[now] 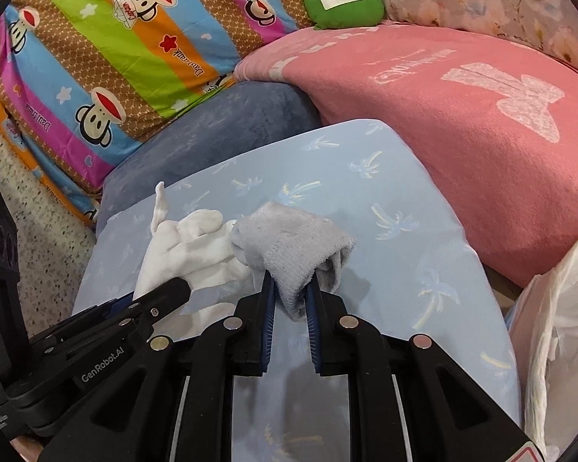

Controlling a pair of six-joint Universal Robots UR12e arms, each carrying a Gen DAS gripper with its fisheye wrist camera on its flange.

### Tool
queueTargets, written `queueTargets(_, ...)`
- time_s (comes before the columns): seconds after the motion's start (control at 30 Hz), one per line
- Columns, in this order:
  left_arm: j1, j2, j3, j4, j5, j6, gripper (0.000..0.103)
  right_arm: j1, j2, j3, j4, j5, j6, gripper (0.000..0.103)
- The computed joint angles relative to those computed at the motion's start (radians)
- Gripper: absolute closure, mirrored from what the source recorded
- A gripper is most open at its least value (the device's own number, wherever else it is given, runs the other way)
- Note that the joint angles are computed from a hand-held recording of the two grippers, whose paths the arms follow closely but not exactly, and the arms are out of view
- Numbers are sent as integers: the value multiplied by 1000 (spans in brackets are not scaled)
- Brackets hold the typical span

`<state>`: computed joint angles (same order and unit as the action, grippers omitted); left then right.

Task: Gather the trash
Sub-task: 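Carry the glove and sock over the white bin and open both tools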

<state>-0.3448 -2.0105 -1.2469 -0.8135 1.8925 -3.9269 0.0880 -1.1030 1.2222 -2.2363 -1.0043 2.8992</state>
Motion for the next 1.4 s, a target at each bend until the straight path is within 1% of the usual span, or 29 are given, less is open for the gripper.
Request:
queueTargets(0.2,-33,-15,38,7,15,20,79,-50,-64,70,-44,38,18,89)
queueTargets(0.43,-70,-43,98,7,23,54,79,-113,-116,124,-83,77,27,89)
queueTargets(0.6,-92,-66,143,17,17,87,79,-155,-146,153,-120,88,47,88)
queueTargets(1.0,-135,-143,277,-3,-12,182,79,-243,-179,184,-191,100,113,88)
queueTargets(1.4,-166,-221,414,-52,-44,257,78,-302,-187,199,-239,100,169,88)
